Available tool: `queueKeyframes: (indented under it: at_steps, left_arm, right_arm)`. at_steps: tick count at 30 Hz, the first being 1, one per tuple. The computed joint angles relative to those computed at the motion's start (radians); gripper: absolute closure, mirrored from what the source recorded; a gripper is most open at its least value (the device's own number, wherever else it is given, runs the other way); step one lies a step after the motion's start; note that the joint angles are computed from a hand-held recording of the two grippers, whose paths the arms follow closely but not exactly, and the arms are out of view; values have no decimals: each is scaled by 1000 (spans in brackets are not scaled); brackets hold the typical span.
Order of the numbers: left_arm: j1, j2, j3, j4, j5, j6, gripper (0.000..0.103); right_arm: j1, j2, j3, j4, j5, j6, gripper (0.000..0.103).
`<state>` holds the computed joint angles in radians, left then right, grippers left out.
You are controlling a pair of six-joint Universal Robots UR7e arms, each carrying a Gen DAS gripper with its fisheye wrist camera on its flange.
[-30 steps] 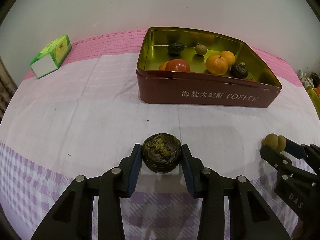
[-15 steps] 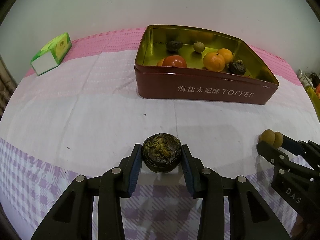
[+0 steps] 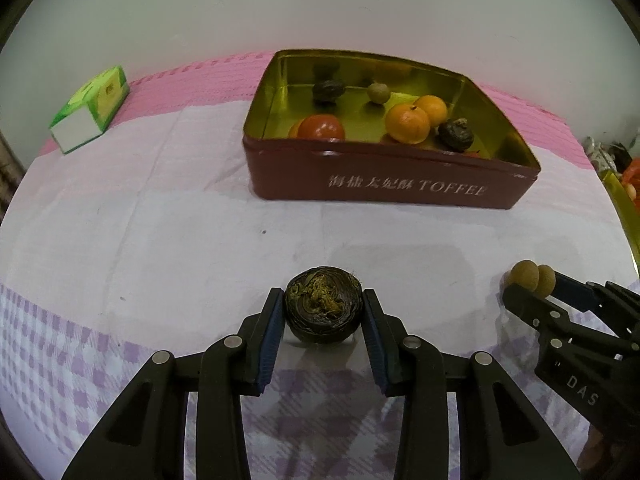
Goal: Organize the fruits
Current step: 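Carry the olive-green fruits and dark brown fruit in both tools over the tin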
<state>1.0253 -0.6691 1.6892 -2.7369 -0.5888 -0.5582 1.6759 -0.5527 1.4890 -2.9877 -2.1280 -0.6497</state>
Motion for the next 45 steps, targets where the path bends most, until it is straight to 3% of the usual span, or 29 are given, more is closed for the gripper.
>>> queueKeyframes:
  at_steps: [13,24,45]
  left_arm:
    - [-10,-8,-65,-59,5,123,64]
    - [10,26,-179,-100,29,234,64]
    - [92,104,-387,67,12,236,64]
  right_arm:
    - [21,-21,-44,31,32,8,60]
    - [53,32,-167,72,42,-20,60]
    - [61,190,-423,200,0,-31,60]
